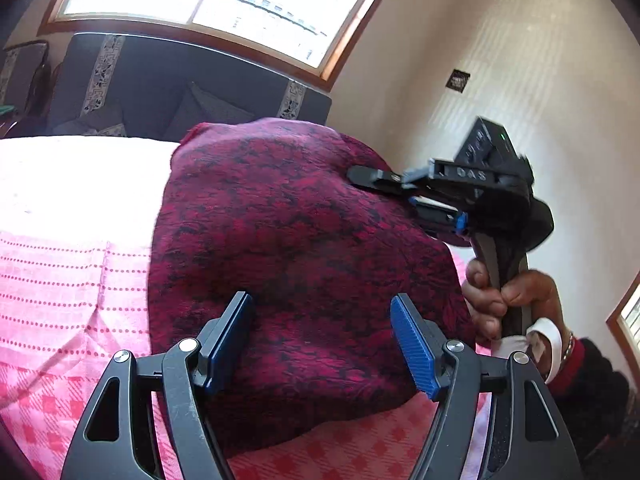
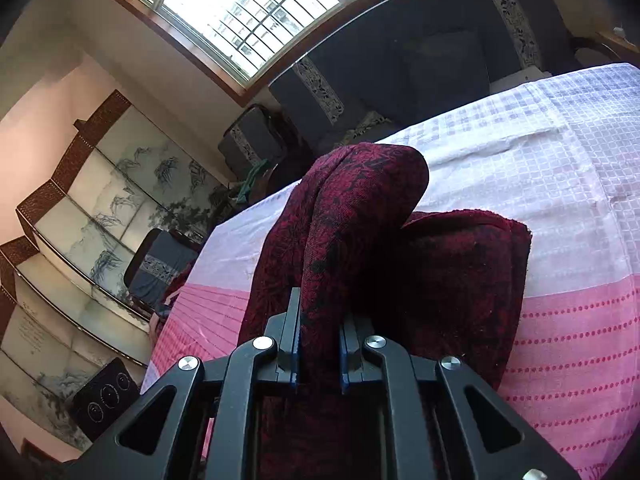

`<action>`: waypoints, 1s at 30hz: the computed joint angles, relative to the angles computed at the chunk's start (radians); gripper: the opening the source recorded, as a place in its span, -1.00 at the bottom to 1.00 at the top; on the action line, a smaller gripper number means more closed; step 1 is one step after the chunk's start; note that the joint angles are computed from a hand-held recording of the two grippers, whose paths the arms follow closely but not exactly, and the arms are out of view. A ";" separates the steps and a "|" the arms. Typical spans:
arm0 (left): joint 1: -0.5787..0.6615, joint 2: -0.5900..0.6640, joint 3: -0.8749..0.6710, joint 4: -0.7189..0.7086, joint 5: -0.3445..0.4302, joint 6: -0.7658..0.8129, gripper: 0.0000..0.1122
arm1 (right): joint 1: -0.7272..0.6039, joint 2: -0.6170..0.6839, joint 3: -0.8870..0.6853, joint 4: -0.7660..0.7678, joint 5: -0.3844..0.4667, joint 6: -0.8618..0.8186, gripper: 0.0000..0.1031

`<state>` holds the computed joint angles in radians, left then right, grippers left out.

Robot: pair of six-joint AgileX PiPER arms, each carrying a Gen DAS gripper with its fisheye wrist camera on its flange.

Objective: Fold small clothes
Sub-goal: 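Lift the sweater bundle and fold it over onto itself with both grippers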

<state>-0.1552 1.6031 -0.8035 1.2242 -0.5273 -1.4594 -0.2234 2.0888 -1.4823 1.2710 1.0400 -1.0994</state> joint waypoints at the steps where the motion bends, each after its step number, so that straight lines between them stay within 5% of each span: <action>1: 0.019 -0.009 0.009 -0.020 -0.011 -0.001 0.34 | -0.034 -0.017 0.030 0.045 0.027 -0.037 -0.76; 9: 0.042 0.113 -0.074 0.253 0.044 -0.323 0.40 | -0.108 0.154 -0.054 0.003 0.051 -0.004 -0.76; 14: 0.058 0.117 -0.043 0.179 0.021 -0.263 0.40 | -0.107 0.172 -0.036 0.042 0.046 -0.056 -0.75; 20: 0.043 0.073 -0.020 0.158 0.061 -0.230 0.40 | -0.106 0.030 0.078 0.066 -0.026 -0.094 -0.47; 23: 0.059 0.033 -0.005 0.137 0.060 -0.215 0.40 | -0.090 -0.054 0.132 0.026 -0.135 -0.092 0.17; 30: 0.055 0.029 -0.087 0.259 0.128 -0.301 0.40 | -0.035 -0.115 0.116 -0.110 -0.241 0.072 0.29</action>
